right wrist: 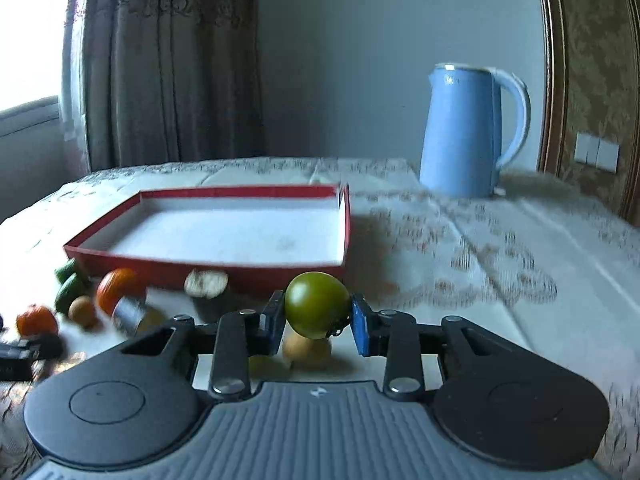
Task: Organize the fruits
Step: 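Carry the green tomato into the red tray and open the right gripper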
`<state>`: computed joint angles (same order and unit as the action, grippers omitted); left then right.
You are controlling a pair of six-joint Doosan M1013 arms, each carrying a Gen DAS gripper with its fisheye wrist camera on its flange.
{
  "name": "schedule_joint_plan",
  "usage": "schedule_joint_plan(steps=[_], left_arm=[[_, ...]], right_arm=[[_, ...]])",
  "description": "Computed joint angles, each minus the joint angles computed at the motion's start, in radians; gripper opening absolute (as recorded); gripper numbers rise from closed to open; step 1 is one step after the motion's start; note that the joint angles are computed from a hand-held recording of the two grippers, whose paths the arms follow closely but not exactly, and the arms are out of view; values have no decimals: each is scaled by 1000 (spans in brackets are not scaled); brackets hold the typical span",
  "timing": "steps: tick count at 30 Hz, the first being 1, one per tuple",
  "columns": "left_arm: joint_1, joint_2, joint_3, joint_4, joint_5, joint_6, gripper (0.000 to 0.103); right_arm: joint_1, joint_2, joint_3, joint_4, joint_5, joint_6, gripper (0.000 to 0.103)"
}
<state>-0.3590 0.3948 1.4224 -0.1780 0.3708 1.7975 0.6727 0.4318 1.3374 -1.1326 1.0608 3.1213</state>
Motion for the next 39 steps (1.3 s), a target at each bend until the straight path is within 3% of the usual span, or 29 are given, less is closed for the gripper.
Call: schedule_joint_plan(steps=[6,9,19,25,28,36,39], left_arm=[[1,0,0,-7,1,6,103],[1,0,0,-8,3,7,103],[1,0,1,-8,3,6,103],[0,-1,2,2,2,-2,103],[0,-1,2,3,2,-3,103],[-1,-2,3,12,2,-10,103],[-1,-2,2,10,3,-9,103]], right_arm=[[-56,39,-73,-10,-60,-85,33],[-79,84,-140,12,-49,-184,33],[-153,149,-240,227,-92,-338,33],[-170,162,-268,275,-82,-366,33],[-183,170,-291,370,-66,-448,34],[-183,173,-297,377,-53,-465,36],[-186,153,-265,374,-97,-419,38]])
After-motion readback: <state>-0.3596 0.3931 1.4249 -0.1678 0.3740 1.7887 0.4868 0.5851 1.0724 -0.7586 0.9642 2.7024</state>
